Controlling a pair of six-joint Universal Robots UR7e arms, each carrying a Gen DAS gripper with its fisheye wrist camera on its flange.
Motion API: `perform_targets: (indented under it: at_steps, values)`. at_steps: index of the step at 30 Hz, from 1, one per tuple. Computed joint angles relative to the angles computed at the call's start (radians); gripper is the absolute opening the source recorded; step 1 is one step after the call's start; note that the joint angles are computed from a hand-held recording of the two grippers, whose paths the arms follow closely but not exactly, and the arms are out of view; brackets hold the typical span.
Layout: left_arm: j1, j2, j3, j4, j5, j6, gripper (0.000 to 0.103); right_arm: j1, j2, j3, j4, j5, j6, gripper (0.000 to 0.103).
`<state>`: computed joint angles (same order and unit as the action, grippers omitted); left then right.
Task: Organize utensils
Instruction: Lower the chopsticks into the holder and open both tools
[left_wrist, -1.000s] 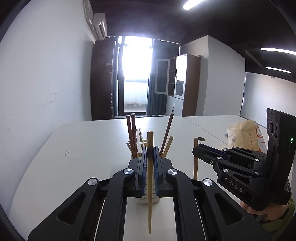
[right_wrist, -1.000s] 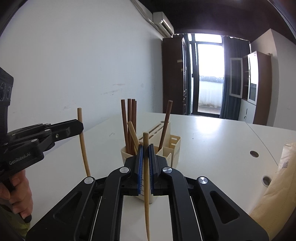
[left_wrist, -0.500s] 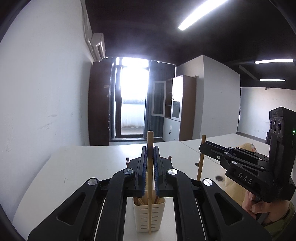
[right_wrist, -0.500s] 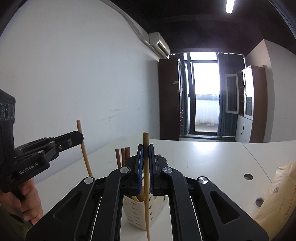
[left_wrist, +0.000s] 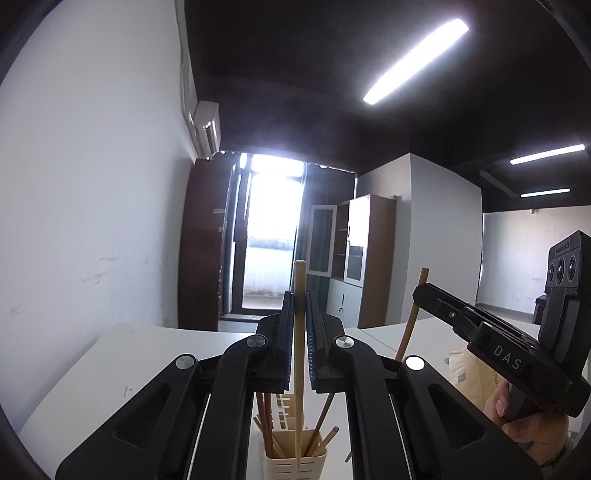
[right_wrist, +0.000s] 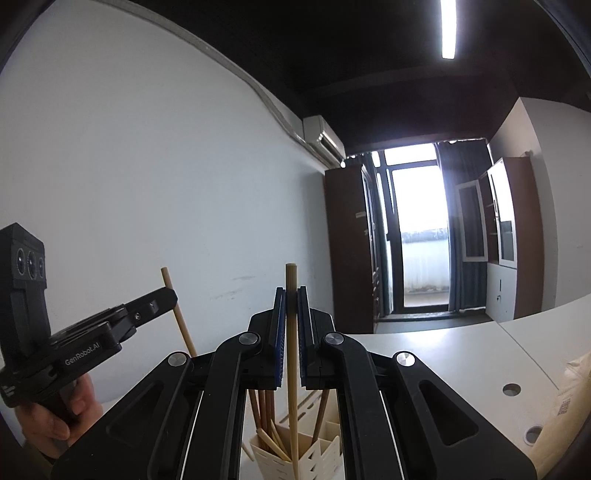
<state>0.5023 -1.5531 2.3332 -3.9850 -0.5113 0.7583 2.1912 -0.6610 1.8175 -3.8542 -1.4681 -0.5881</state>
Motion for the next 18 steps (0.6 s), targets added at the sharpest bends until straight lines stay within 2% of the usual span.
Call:
perform_targets:
  at_steps: [5, 10, 15, 18]
  values:
    - [0.015, 0.03, -0.014, -0.077, -0.046, 0.062, 0.006, -0.014, 0.019, -0.026, -0.026, 0.066, -0.007, 0.007]
    - [0.085, 0.058, -0.047, -0.052, -0.099, 0.028, 0.006, -0.02, 0.063, -0.088, -0.004, 0.067, -0.005, 0.007]
    - [0.173, 0.079, -0.074, 0.073, -0.108, -0.076, 0.006, -0.025, 0.102, -0.145, 0.097, 0.01, -0.03, 0.007]
    - [0.2, 0.076, -0.074, 0.146, -0.099, -0.13, 0.006, -0.031, 0.11, -0.146, 0.12, -0.006, -0.04, 0.007]
